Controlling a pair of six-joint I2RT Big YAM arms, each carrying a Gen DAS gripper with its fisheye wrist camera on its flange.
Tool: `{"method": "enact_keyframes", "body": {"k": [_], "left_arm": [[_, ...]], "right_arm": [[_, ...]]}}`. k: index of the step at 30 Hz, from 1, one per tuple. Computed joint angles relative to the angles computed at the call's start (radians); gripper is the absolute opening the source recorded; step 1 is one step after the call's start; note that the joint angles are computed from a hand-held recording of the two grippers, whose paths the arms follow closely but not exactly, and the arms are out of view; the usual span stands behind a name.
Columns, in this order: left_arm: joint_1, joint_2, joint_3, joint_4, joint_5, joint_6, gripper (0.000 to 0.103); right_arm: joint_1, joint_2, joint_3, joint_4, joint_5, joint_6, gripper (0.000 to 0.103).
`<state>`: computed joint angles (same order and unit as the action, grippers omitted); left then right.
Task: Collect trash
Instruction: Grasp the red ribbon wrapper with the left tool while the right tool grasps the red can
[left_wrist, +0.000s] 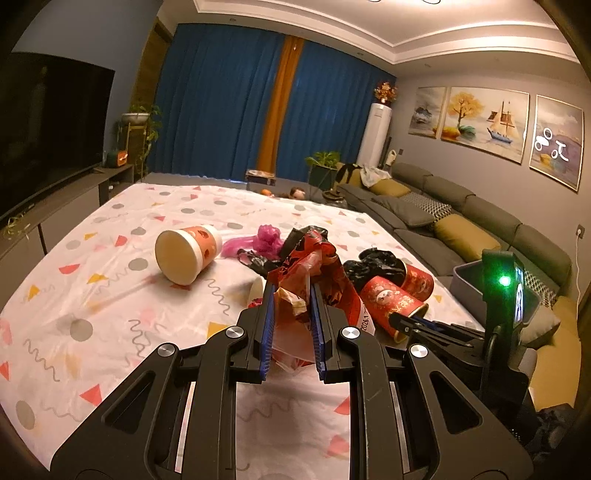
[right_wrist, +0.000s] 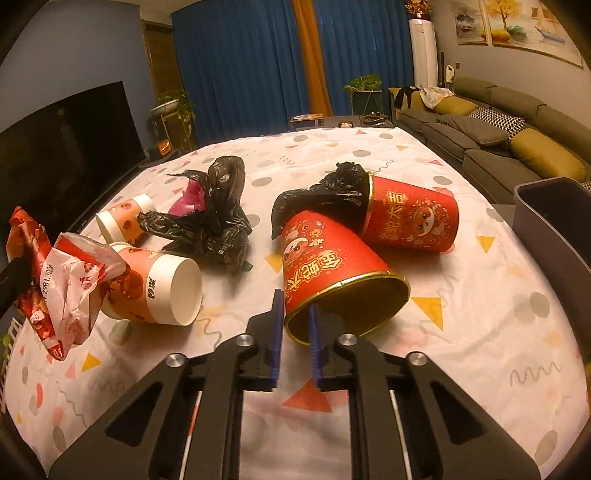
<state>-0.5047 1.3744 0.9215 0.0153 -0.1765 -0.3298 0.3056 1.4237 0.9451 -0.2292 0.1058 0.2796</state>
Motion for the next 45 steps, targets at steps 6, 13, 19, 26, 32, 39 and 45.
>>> {"method": "enact_keyframes", "body": {"k": [6, 13, 19, 26, 32, 39, 45], "left_arm": [[-0.006, 0.001, 0.000, -0.002, -0.001, 0.002, 0.017], [-0.022, -0.008, -0.003, -0.007, -0.015, 0.007, 0.017], [-0.040, -0.017, -0.006, -0.014, -0.028, 0.009, 0.017], [-0.075, -0.025, -0.002, -0.028, -0.063, 0.012, 0.017], [-0.109, -0.027, 0.006, -0.035, -0.090, 0.021, 0.017], [-0.142, -0.017, 0.022, -0.046, -0.114, 0.026, 0.017], [-0.165, -0.004, 0.041, -0.055, -0.129, 0.034, 0.017]], "right_arm": [[0.004, -0.020, -0.019, 0.018, 0.003, -0.018, 0.005], [0.019, -0.115, -0.089, 0.049, 0.019, -0.049, 0.005], [0.032, -0.208, -0.153, 0.072, 0.042, -0.076, 0.005], [0.031, -0.299, -0.210, 0.082, 0.056, -0.088, 0.005], [0.017, -0.364, -0.245, 0.083, 0.061, -0.095, 0.005], [-0.013, -0.423, -0.277, 0.083, 0.057, -0.098, 0.005], [-0.046, -0.460, -0.296, 0.079, 0.045, -0.100, 0.005]]}}
